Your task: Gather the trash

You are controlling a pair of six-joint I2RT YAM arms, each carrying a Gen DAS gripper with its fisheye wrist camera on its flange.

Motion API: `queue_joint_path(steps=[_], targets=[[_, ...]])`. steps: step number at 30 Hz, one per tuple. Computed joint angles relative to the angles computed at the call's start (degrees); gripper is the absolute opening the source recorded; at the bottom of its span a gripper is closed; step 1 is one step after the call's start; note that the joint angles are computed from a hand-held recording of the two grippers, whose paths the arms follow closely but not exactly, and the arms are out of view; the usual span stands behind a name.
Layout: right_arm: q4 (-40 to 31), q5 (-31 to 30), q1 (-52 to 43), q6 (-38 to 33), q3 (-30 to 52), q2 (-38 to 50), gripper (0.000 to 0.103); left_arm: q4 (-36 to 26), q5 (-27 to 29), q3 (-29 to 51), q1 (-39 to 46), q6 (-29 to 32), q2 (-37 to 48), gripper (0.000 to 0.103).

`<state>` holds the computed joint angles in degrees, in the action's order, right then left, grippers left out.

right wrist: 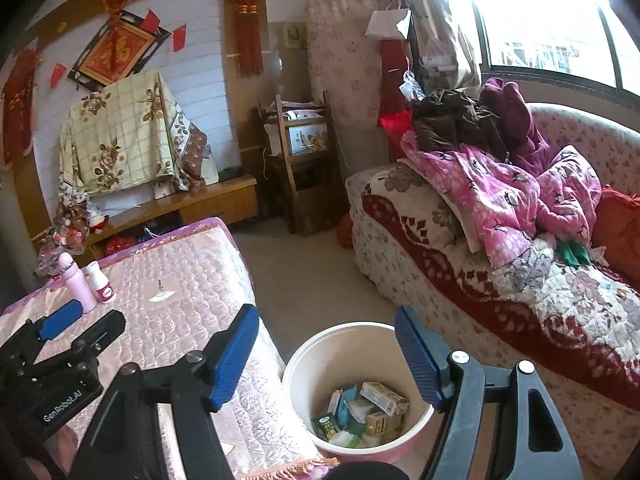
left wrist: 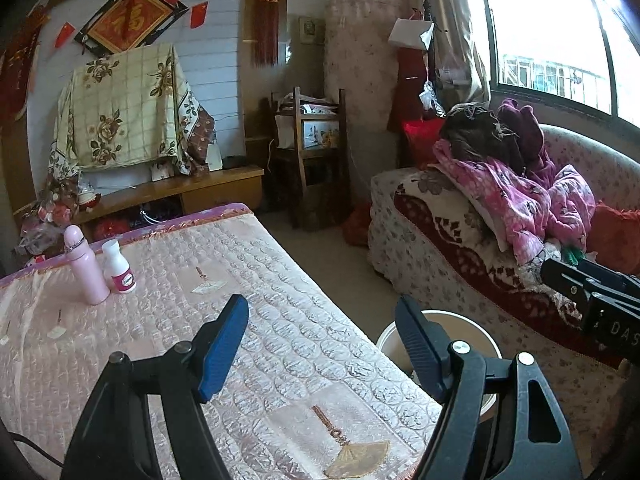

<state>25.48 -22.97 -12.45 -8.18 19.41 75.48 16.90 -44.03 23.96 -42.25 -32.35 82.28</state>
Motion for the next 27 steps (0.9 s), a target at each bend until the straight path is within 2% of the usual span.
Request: queue_joint_path(steps=[11, 27], targets=[[0.5, 2.8, 1.5, 0.8, -0.7, -1.6, 0.074, 0.0, -0.1, -0.7, 0.5, -0.6, -0.9, 0.076], [0.3, 2.1, 1.2, 0.2, -0.1, -0.1, 0.074, 0.7, 1.4, -0.6, 1.3, -1.4, 0.3, 0.076]])
